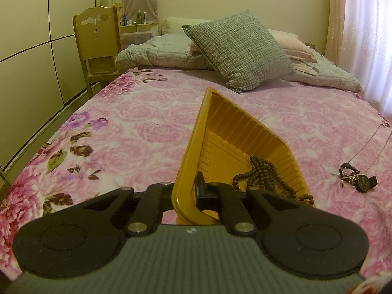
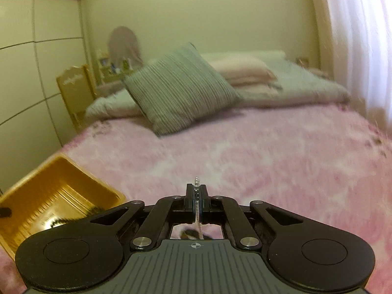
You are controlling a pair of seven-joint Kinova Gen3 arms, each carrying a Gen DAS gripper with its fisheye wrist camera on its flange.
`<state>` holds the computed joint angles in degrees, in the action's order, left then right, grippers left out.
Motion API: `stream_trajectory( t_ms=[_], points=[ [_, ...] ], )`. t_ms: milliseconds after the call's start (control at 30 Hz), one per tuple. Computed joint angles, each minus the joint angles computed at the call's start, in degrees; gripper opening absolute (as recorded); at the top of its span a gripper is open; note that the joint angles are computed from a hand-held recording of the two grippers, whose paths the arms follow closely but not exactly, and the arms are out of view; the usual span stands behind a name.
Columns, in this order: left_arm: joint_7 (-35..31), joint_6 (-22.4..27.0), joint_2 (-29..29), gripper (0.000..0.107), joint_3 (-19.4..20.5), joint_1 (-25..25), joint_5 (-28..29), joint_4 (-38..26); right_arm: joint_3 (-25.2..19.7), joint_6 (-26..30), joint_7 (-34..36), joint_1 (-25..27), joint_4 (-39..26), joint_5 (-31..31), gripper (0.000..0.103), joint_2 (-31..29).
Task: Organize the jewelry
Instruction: 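Lift the pearl strand with the right gripper and release it into the tray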
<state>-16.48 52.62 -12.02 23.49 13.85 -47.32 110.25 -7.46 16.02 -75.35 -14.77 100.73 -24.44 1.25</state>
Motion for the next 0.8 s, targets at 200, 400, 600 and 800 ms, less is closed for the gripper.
stream_trajectory(
  t_ms=[200,400,600,800],
  points=[
    [0.00,-0.11,-0.03,0.007,-0.08,0.04,-0.02,0.06,-0.40,0.52,8.77,-0.82,-2.69,-6.65,0.002,-1.04],
    [-0.03,-0.13,-0.06,0.007,-0.12,0.06,0.04,0.06,-0.14,1.73,19.88,-2.07,-4.74,-17.08,0.002,-1.05],
    [0.87,0.41,0.48,0.006,0.35,0.47,-0.55,-0.36,-1.63,4.58,26.66,-2.14,-8.40,-24.19,0.002,0.70],
    [1.18,0.49,0.52,0.006,0.09,0.90,-0.59,-0.38,-4.96,8.63,32.12,-2.45,-12.94,-29.49,0.002,3.84]
  ],
)
